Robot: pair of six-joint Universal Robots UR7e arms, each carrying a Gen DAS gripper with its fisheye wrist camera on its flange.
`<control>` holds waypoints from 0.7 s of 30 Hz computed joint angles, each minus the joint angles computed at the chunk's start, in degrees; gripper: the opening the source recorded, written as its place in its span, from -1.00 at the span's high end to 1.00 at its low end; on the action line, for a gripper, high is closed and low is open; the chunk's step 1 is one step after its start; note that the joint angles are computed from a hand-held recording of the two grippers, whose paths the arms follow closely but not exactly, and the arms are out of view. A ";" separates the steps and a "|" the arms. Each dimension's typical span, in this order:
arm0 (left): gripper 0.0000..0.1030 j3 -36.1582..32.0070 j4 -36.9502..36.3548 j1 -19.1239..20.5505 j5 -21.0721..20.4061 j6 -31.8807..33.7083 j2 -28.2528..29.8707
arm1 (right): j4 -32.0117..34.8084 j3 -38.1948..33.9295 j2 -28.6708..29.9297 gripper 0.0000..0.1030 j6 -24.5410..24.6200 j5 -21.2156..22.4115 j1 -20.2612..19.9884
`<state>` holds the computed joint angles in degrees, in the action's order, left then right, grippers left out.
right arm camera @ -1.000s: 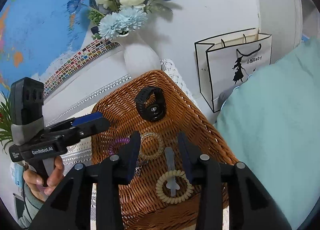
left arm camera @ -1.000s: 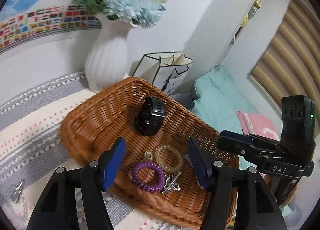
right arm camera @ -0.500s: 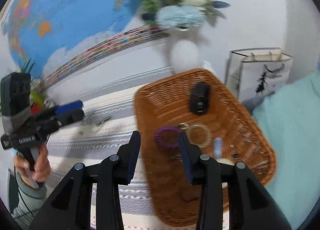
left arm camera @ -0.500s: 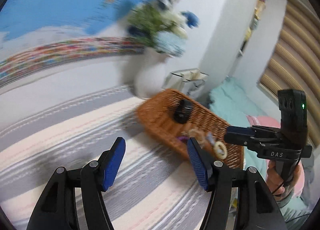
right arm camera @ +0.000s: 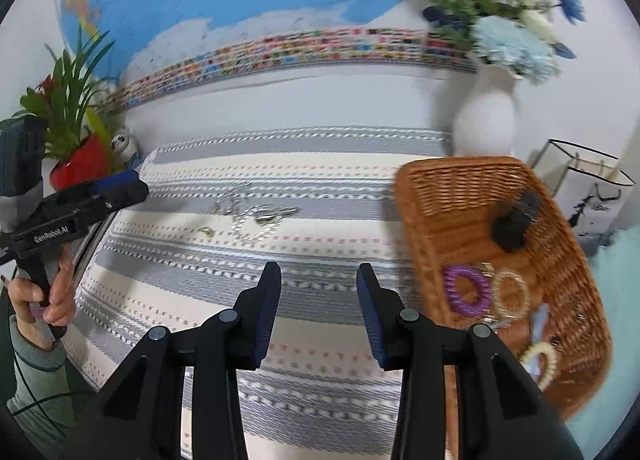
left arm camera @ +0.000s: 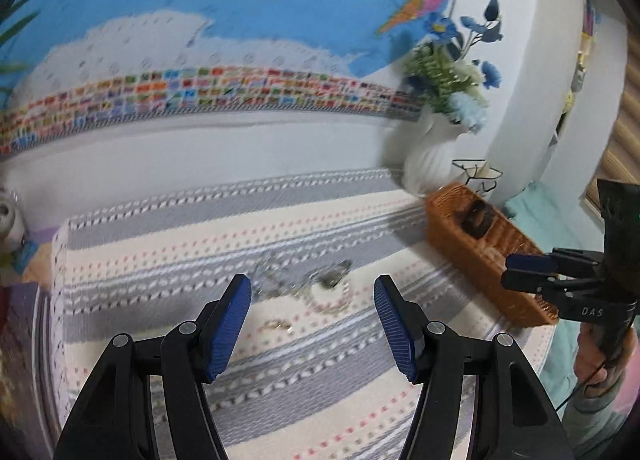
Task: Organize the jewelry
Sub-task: 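Move both tools back over the remaining chains and silver hair clip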
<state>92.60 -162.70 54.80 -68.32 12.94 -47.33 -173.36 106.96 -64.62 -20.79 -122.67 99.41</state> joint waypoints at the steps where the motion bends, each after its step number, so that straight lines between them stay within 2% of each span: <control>1: -0.27 -0.01 -0.01 0.18 0.24 0.03 0.14 | 0.75 -0.49 0.48 0.17 0.30 0.40 0.02; 14: -0.27 -7.02 11.33 5.42 -4.07 -1.66 4.43 | 7.08 -8.93 8.16 0.17 2.56 1.45 -0.50; 17: -0.27 -9.04 13.55 6.31 -5.33 -2.55 5.86 | 10.35 -11.70 9.60 0.17 4.60 3.34 -1.49; 21: -0.27 -9.17 12.51 6.59 -5.40 -1.56 6.65 | 14.07 -15.01 11.56 0.17 8.22 5.76 -3.01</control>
